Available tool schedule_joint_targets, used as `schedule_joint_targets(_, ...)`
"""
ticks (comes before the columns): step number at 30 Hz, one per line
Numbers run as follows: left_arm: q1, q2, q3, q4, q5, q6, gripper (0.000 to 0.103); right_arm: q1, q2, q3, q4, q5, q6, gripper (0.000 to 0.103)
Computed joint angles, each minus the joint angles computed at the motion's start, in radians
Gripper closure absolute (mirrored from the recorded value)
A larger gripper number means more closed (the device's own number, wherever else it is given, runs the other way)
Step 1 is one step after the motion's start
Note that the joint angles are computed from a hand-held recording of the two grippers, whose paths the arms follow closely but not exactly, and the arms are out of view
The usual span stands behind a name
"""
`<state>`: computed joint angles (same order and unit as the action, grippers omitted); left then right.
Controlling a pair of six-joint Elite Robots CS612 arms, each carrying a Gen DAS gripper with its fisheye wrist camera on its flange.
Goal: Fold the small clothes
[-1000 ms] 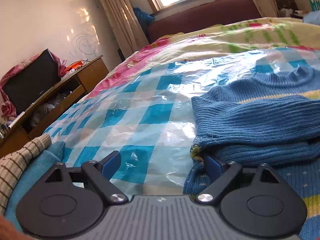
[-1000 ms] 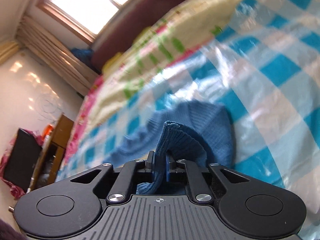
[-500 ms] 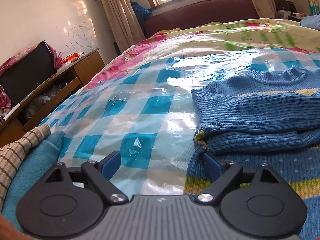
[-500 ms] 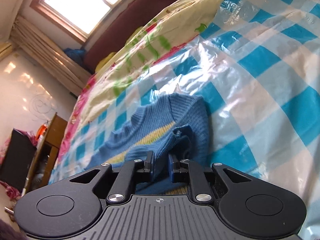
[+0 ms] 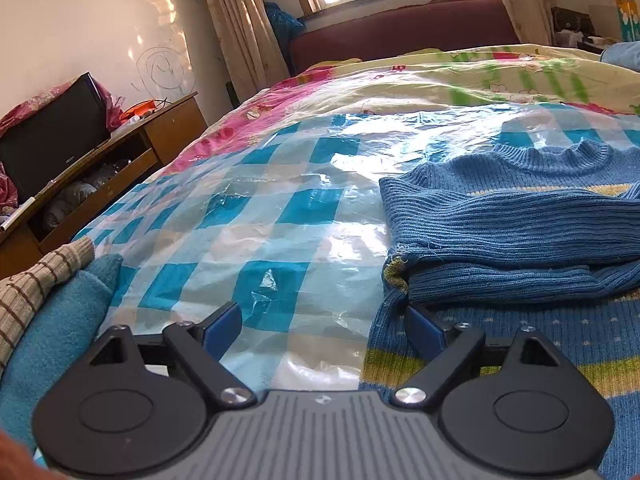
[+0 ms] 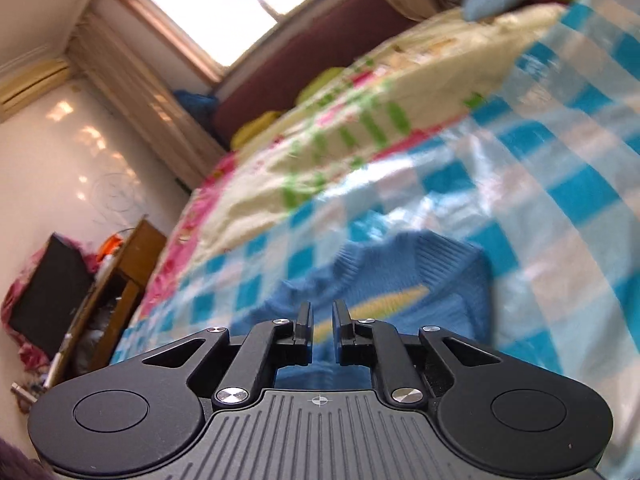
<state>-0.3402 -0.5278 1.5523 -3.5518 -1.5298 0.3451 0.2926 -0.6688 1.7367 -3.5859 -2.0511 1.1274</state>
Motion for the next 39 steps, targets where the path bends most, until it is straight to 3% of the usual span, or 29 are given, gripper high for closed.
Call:
schedule_joint_targets(4, 0.003, 0.001, -0.001, 0.002, -0.014, 0.000, 0.010, 0.006, -0.015, 0.046, 0.084, -0.037, 0.159, 0.087)
schedule_joint_targets(8, 0.006, -0.001, -0.002, 0.005, -0.022, -0.016, 0.010, -0.008, -0.016, 0.076, 0.102, -0.018, 0.294, 0.086)
schedule_joint_targets(13, 0.006, 0.000, -0.002, 0.008, -0.026, -0.016, 0.010, -0.019, -0.011, 0.065, 0.115, 0.004, 0.289, 0.070)
schedule_joint_targets(21, 0.009, 0.001, -0.006, 0.019, -0.039, -0.020, 0.010, -0.022, -0.017, 0.081, 0.150, 0.010, 0.375, 0.070)
schedule_joint_targets(28, 0.007, 0.003, -0.005, 0.014, -0.038, -0.005, 0.010, -0.029, -0.008, 0.056, 0.133, 0.012, 0.331, 0.071)
schedule_joint_targets(39, 0.011, 0.004, -0.009, 0.028, -0.053, -0.010, 0.010, -0.024, -0.019, 0.058, 0.166, 0.024, 0.358, 0.071)
